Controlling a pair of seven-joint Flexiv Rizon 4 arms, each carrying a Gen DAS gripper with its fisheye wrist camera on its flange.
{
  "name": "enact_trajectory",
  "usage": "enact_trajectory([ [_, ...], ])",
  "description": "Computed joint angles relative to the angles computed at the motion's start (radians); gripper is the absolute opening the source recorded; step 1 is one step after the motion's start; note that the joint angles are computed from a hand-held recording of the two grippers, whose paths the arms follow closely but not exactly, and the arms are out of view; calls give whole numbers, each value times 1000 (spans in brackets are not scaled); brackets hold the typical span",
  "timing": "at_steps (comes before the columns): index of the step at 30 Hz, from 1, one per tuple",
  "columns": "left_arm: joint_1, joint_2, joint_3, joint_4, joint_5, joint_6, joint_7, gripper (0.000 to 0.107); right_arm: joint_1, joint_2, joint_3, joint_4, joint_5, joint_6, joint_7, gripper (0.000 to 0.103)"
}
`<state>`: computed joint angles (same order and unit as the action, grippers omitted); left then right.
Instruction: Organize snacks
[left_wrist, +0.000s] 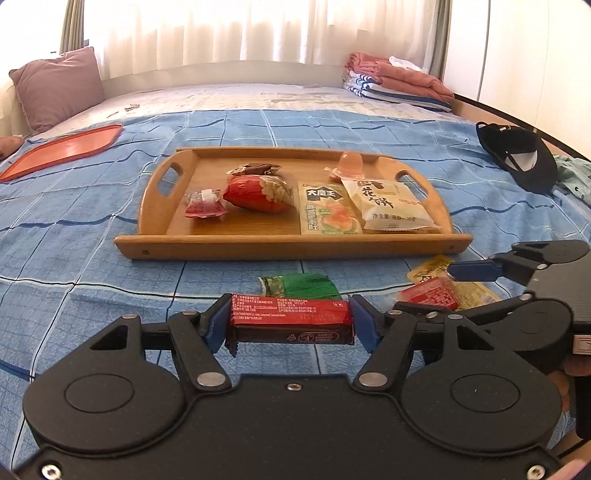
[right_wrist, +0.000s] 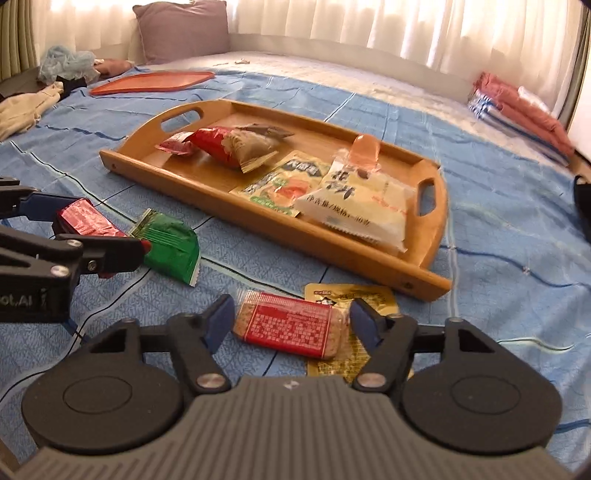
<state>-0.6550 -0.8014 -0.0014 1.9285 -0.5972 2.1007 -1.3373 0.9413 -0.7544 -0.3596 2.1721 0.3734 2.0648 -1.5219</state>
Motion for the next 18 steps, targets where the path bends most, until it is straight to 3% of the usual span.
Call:
enact_trajectory([
  [3, 6, 2, -2, 2, 6, 4, -5, 65, -6, 18, 14, 12, 2, 13, -1, 61],
  [4, 9, 3, -3, 3, 8, 6, -7, 65, -3, 23, 13, 16, 7, 16, -3, 36],
  [6, 9, 6, -3, 5, 6, 10, -10, 65, 28, 33, -16, 17, 33, -9, 3, 24],
  [10, 10, 15, -1, 10, 2, 18, -11, 65, -22, 62, 27, 22, 13, -3, 28, 25],
  [11, 10, 18, 0, 12, 3, 21, -9, 65, -43, 66, 47, 25, 2, 12, 31, 30],
  [14, 3, 23, 7, 19, -7, 25, 5, 65, -144, 85, 134, 36, -54, 46, 28, 60],
  [18, 3, 27, 7, 27, -21, 28, 14, 65, -143, 71, 106, 42, -87, 36, -74, 65],
])
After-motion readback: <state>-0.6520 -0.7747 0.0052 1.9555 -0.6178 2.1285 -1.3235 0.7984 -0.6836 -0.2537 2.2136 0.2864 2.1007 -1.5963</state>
